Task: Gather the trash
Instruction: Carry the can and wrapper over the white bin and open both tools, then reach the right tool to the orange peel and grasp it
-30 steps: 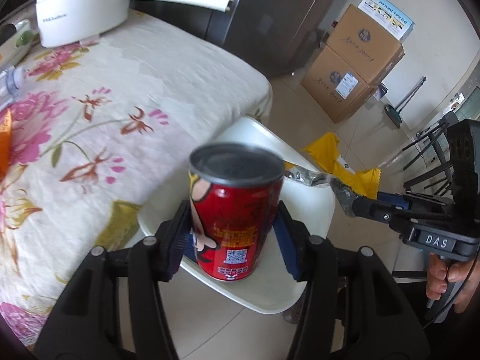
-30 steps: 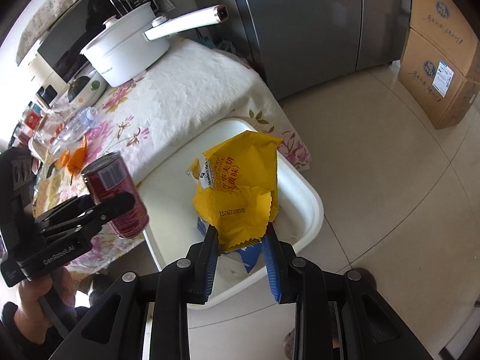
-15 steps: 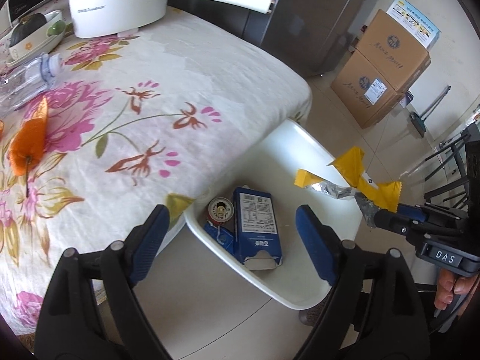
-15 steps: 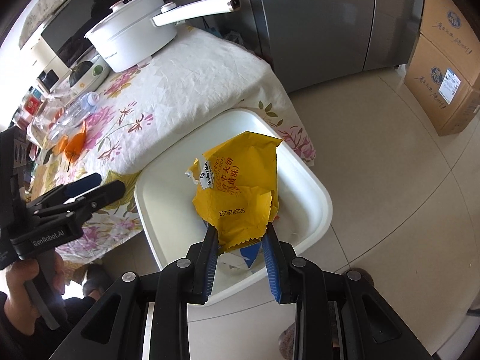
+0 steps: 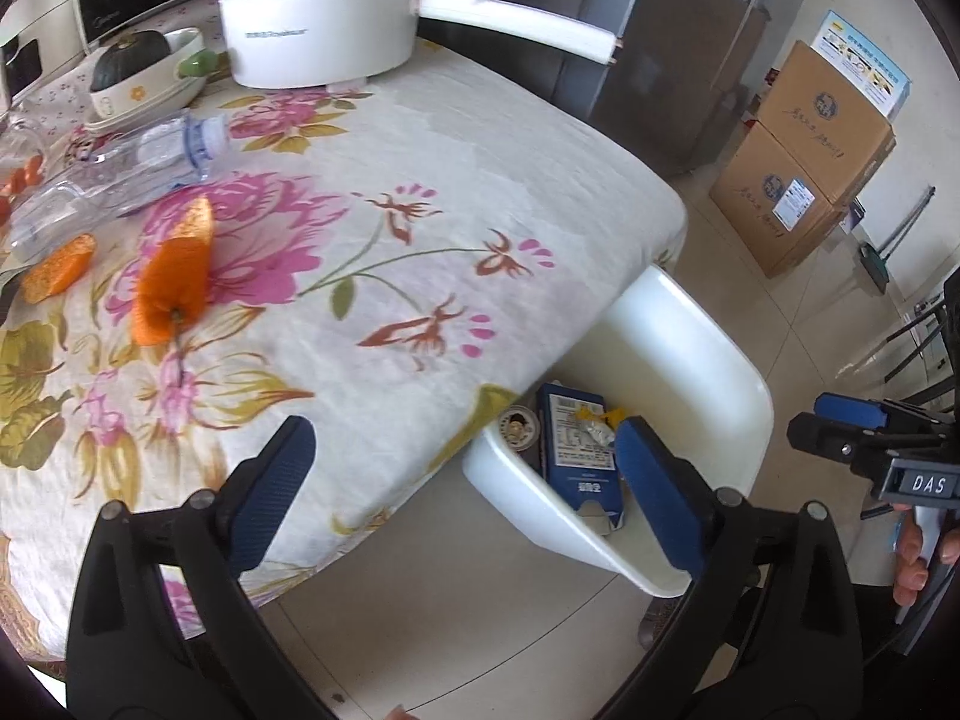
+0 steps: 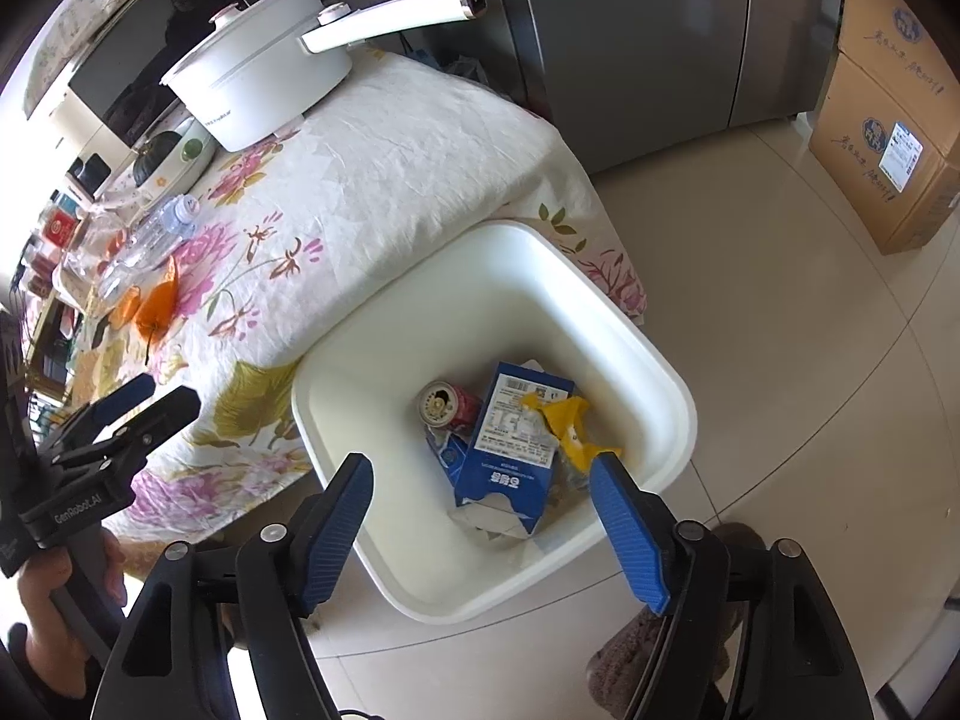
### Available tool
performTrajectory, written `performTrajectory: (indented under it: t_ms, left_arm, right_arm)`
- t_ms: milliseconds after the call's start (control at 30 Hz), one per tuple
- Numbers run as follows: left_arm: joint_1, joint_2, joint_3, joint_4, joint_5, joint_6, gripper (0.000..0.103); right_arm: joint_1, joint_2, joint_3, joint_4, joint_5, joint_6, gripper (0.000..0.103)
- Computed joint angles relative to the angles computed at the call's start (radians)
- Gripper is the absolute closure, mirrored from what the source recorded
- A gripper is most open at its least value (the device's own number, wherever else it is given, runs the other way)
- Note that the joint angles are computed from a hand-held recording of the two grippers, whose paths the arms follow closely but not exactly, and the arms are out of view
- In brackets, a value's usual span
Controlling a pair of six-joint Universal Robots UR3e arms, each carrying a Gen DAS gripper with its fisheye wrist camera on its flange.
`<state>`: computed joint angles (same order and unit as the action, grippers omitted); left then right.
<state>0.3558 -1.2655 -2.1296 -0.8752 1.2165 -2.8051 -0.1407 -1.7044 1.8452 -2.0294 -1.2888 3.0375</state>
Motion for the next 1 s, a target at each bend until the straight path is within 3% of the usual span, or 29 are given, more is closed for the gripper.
performTrajectory:
  t_ms: [733,1000]
  left_arm:
    - [0.665,0.207,0.028,-0.392,-0.178,0.384,0.002]
    - [0.84,0.172,0.045,-0.416,-0.193,0.49,0.001]
  right_arm:
    - [0.34,0.307,-0.368,-0.073,-0.091,0.243,0.02]
    - [0.48,0.495,-0.589,-0.078,-0.115,0.329,0.02]
